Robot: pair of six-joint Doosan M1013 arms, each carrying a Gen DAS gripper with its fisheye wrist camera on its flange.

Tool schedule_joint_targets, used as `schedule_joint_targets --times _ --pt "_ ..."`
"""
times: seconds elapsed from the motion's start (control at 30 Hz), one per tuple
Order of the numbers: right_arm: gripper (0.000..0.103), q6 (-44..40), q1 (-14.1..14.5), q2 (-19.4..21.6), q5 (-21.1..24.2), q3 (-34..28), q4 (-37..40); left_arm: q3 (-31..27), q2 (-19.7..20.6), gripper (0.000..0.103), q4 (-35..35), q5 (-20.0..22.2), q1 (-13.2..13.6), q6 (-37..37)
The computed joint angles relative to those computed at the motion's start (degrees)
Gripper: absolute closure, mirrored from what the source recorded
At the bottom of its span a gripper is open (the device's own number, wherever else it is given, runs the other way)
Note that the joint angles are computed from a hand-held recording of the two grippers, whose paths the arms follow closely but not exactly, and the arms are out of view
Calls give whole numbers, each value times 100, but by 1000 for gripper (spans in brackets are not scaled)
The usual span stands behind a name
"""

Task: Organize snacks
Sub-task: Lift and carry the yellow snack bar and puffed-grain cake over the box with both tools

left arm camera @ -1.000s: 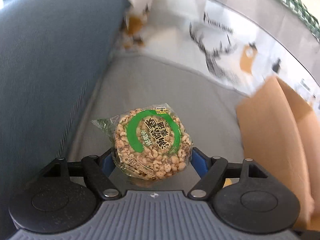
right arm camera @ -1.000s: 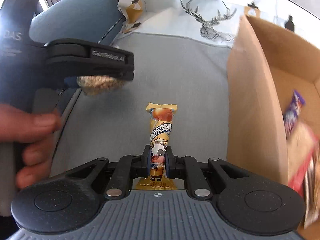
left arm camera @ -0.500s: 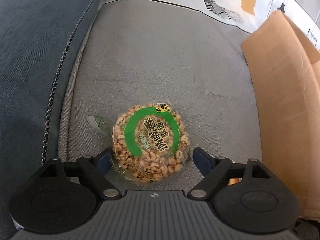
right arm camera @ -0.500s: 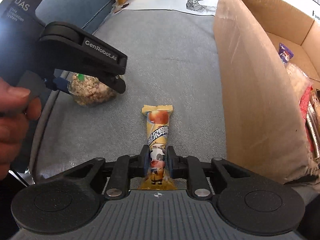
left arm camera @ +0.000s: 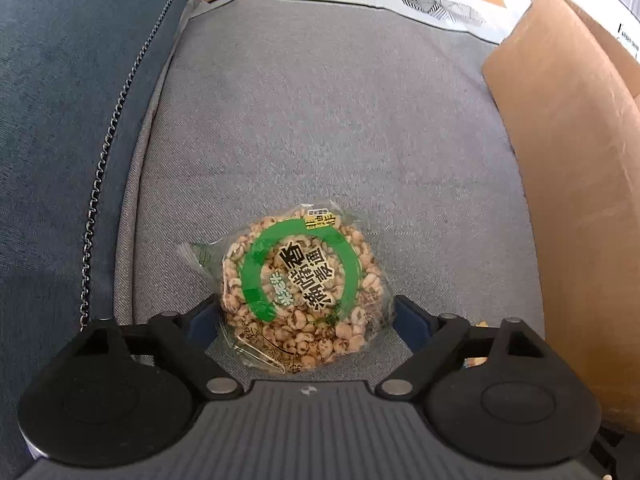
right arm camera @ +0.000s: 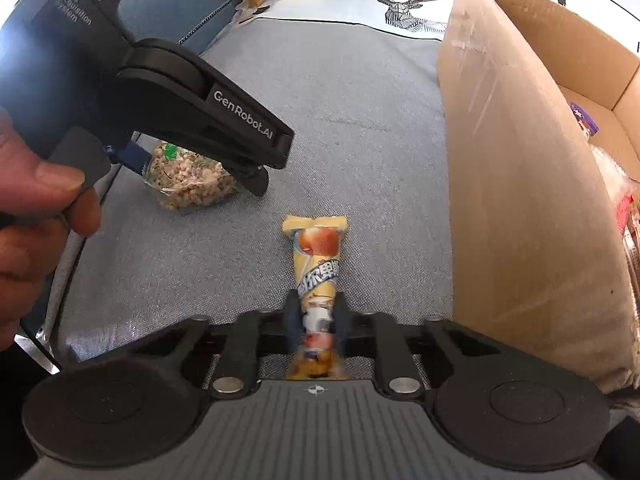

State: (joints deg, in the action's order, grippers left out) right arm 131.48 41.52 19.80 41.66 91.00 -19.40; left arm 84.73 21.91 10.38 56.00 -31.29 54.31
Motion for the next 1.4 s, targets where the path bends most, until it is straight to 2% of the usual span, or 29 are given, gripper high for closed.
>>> schedule_joint_targets --times 0.1,0.2,0.3,0.4,0.57,0.7,0.8,1.0,1.17,1.4 --pt "88 31 19 -44 -28 7 -6 90 -95 16 -25 -185 15 -80" --pt "88 107 38 -145 -128 42 -142 242 -282 16 236 -483 -5 -369" --pt "88 332 96 -346 -252 153 -401 464 -539 16 574 -976 -56 -778" --pt "88 639 136 -550 -426 253 -737 767 -848 16 1187 -1656 -149 -1384" --pt "88 1442 186 -1002 -815 536 -1525 1254 -1330 16 2208 -2599 -320 -2526" --pt "88 2287 149 -1347 -1068 786 -2389 1474 -1625 16 2676 -2971 -487 -2844" --pt "88 2979 109 -1564 -1160 930 -3116 1663 -1811 16 3399 -3226 -655 -3259" --pt "88 4064 -54 -1992 -1275 1292 -4380 1809 -1980 16 4275 -3155 -1049 -3850" --pt "88 4761 -188 -2362 -1313 1708 -5205 1902 -2047 16 4605 -3022 -1261 -4209" --pt "88 5473 -495 -2646 -1353 2242 -5939 2081 -2088 16 5055 -2750 -1593 -4595"
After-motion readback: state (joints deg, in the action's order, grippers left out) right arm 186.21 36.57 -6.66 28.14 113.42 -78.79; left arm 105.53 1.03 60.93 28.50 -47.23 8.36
